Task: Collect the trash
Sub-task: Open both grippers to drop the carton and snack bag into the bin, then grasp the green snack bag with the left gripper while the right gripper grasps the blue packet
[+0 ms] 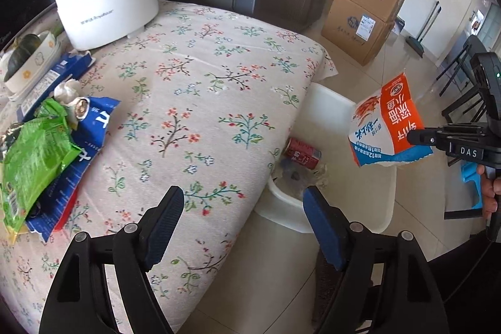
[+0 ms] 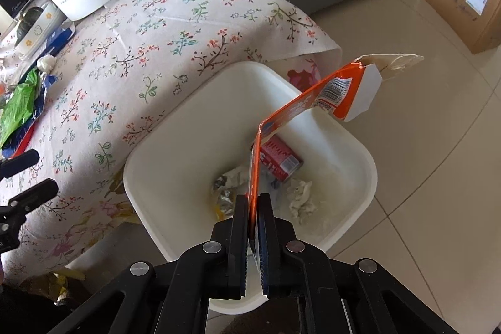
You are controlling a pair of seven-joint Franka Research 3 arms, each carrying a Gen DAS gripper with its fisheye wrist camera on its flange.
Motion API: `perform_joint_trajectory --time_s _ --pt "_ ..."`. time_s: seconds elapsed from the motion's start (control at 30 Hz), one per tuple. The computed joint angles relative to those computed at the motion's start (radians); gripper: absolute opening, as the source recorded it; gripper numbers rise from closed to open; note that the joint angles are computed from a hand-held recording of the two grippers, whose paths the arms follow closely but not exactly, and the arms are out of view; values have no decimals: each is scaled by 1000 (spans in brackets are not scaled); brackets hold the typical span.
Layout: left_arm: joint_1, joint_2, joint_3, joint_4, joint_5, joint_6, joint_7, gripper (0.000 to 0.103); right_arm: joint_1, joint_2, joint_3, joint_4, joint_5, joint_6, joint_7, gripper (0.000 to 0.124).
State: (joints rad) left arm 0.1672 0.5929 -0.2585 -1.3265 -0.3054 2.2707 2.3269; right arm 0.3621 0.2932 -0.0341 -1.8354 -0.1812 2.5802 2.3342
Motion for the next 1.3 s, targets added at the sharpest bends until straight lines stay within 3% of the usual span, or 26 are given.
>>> perform_joint_trajectory --time_s 0.27,0.33,0.4,0.43,0.57,0.9,1.3 --pt "29 15 15 49 -6 -24 -32 82 8 44 25 67 43 -73 -87 8" --pt "34 9 17 42 -3 -17 -34 82 3 44 28 67 75 -71 -91 17" --pt "38 7 20 41 -1 -13 -36 82 9 34 20 58 77 -56 -71 52" --pt "41 8 21 44 1 -14 -36 82 13 27 16 50 70 -43 -61 55" --pt "50 11 28 52 8 -11 -44 83 12 21 17 52 74 -21 -56 56" --pt "93 42 48 118 17 -17 -102 86 39 104 18 191 69 -58 -87 64" --pt "142 155 84 307 73 -42 -250 95 100 332 2 575 62 -168 -133 80"
